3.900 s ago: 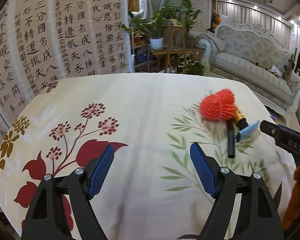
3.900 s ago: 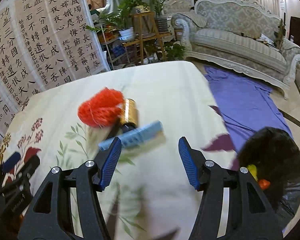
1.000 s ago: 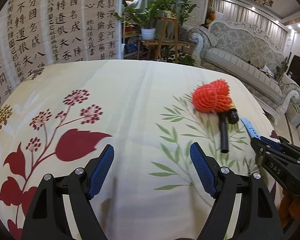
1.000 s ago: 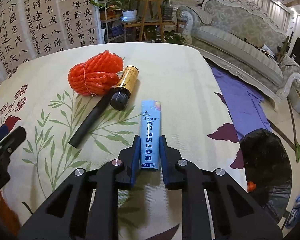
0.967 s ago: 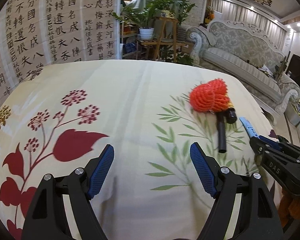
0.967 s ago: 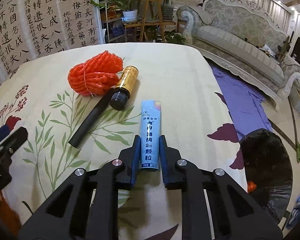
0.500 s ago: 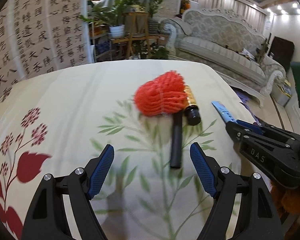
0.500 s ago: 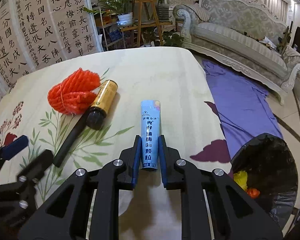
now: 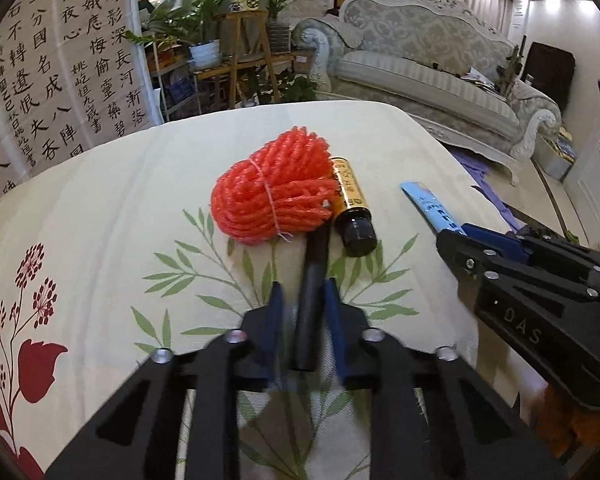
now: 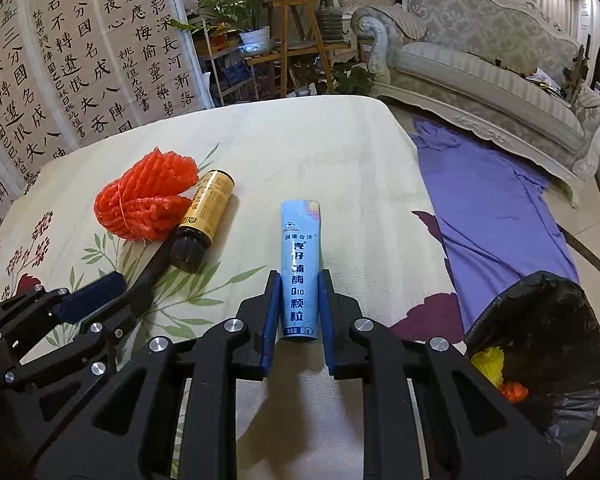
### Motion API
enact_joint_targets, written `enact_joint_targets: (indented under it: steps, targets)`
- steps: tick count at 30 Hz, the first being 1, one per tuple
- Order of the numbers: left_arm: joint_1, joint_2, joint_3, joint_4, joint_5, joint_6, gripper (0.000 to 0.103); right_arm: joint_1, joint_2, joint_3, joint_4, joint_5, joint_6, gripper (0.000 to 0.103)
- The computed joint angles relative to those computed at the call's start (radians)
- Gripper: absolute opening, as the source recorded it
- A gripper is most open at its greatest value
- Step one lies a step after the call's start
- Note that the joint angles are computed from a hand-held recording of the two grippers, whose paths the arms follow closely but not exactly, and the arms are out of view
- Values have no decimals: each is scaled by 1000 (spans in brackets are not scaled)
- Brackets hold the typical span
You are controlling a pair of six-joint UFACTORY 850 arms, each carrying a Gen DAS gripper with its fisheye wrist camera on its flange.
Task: Collect trash
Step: 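Grasp the blue packet with the right tool while the left tool grasps the black tube, then carry the blue packet and black tube over the bin and open both tools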
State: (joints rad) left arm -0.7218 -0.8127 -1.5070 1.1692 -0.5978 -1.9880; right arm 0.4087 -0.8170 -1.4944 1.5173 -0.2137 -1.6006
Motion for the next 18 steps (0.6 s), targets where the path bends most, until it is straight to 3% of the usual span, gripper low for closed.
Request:
enact_joint_targets:
  steps: [11, 18]
  targets:
    - [-10, 33, 51, 98, 22, -126, 14, 7, 35, 58, 143, 16, -141, 17]
    - [-37, 77, 117, 197, 10, -275, 14, 1, 103, 159, 437, -4, -433, 17]
